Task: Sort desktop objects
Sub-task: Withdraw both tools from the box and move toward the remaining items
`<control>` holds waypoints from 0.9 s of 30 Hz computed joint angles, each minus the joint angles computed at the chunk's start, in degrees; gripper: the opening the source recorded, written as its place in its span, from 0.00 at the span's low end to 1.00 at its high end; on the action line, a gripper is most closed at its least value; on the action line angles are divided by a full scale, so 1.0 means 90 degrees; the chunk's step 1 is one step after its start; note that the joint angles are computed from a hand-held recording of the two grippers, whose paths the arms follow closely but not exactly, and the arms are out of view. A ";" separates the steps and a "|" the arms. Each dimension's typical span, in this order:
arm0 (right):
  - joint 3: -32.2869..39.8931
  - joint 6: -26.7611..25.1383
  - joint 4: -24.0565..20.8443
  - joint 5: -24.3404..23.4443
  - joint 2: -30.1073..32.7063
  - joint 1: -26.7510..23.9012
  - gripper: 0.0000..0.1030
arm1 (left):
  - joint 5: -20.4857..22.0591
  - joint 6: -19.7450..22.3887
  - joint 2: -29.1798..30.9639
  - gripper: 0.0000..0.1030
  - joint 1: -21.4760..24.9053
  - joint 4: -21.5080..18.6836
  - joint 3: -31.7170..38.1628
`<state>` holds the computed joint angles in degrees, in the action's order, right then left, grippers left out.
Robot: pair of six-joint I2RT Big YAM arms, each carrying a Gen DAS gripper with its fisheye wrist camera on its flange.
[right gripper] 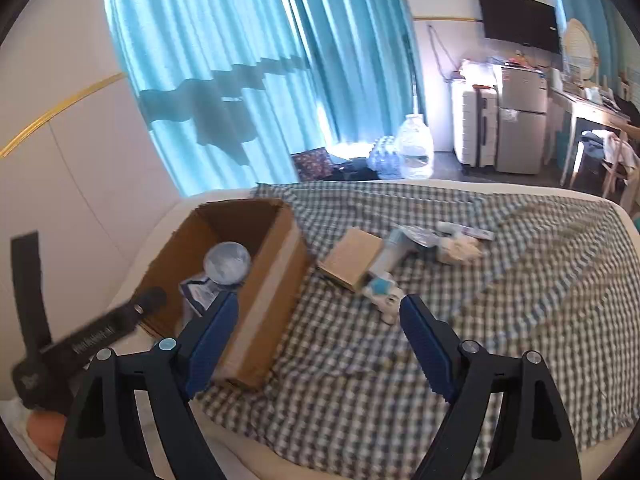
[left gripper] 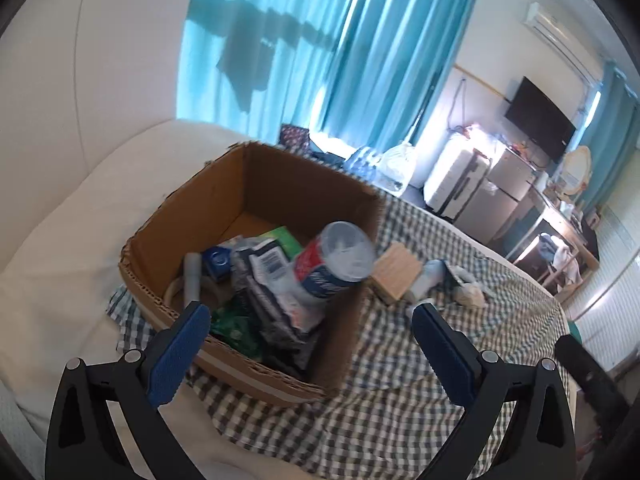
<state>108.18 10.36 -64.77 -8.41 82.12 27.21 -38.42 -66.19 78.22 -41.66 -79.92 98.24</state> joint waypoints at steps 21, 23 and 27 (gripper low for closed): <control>-0.1640 -0.0255 0.0476 -0.0807 -0.1230 -0.2108 0.82 | 0.0219 0.0803 0.2358 1.00 -0.0922 -0.0718 0.2502; -0.1697 -0.0306 0.0495 -0.0862 -0.1153 -0.2167 0.82 | 0.0388 0.0790 0.2488 1.00 -0.0848 -0.0682 0.2509; -0.1687 -0.0432 0.0531 -0.0862 -0.0892 -0.2196 0.82 | 0.0662 0.0723 0.2810 1.00 -0.0623 -0.0571 0.2616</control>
<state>93.00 6.47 -59.99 -16.16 74.09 7.44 -32.46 -59.69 103.51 -47.27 -85.06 121.78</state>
